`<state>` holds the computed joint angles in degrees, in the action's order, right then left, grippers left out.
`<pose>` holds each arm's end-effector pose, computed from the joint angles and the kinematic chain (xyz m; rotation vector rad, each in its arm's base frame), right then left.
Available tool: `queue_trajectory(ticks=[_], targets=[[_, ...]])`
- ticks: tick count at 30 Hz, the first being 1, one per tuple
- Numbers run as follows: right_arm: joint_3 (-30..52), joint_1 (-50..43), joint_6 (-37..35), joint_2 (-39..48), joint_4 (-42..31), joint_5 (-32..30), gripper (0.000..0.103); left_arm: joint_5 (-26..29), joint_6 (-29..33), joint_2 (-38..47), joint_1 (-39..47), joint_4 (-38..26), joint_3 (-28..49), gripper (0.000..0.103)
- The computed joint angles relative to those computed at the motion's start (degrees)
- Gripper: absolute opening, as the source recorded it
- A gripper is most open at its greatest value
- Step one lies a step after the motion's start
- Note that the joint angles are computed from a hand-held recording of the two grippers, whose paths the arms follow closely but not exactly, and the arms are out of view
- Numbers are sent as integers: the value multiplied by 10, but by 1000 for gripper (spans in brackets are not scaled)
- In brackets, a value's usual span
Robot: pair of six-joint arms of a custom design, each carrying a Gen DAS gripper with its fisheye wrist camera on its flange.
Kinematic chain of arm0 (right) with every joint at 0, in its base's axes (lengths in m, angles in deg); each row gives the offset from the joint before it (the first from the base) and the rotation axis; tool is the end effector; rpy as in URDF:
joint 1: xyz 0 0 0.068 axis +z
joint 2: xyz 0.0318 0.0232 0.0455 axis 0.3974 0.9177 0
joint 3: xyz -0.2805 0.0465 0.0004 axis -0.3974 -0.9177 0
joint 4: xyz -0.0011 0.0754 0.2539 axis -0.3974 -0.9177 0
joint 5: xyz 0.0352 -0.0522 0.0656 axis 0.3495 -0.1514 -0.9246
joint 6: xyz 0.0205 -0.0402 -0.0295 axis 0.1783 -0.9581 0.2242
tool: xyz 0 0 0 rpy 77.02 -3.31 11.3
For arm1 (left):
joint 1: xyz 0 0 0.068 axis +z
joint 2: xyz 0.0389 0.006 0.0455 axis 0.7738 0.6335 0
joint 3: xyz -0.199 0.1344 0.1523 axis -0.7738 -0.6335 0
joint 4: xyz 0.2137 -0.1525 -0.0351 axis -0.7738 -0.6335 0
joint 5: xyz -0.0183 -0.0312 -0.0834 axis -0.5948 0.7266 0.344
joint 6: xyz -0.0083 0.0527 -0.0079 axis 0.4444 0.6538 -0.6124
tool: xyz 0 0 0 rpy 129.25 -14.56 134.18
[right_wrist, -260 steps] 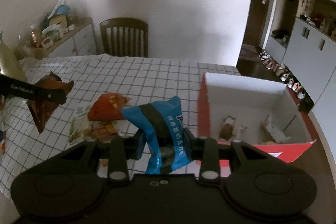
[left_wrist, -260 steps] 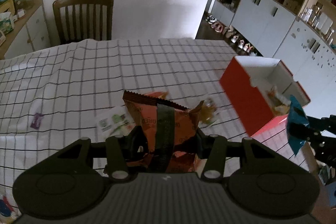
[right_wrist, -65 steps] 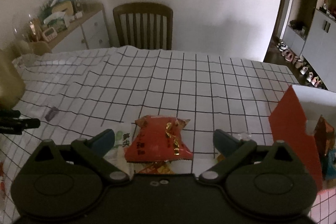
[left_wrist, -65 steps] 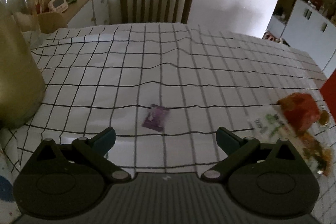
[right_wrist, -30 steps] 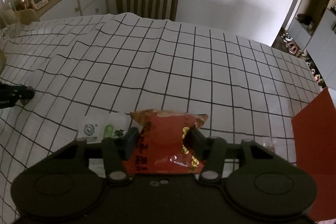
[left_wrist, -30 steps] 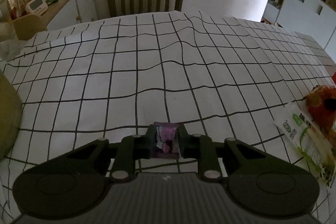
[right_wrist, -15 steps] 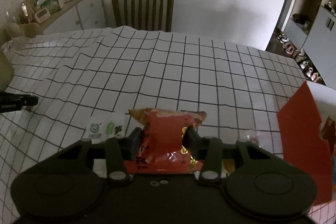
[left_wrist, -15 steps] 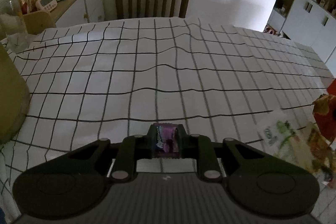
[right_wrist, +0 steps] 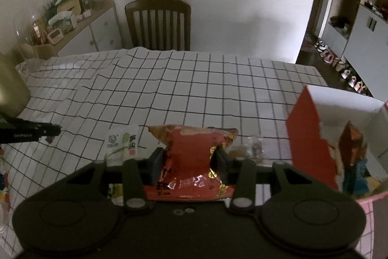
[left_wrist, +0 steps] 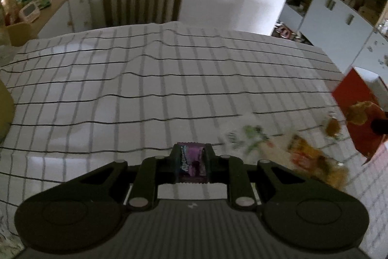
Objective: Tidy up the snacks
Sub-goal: 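Carry the purple packet and red chip bag with both tools into the red box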
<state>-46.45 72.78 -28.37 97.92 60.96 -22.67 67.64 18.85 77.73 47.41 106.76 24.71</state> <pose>0.1977 0.2020 0.1070 0.1162 2.4127 0.0114 0.3028 -0.0288 0.0574 0.4472 2.4767 -0.3498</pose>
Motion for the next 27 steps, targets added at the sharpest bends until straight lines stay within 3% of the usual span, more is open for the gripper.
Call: queue_trajectory(ticks=[15,27], targets=[[-136,6,9,-244,-83,23,43,-60,-127,-152,-209,-49,-50,19],[-241,-136,-125,-530,-176,-41,43,-169,-255,-128,-424,-77,46,19]])
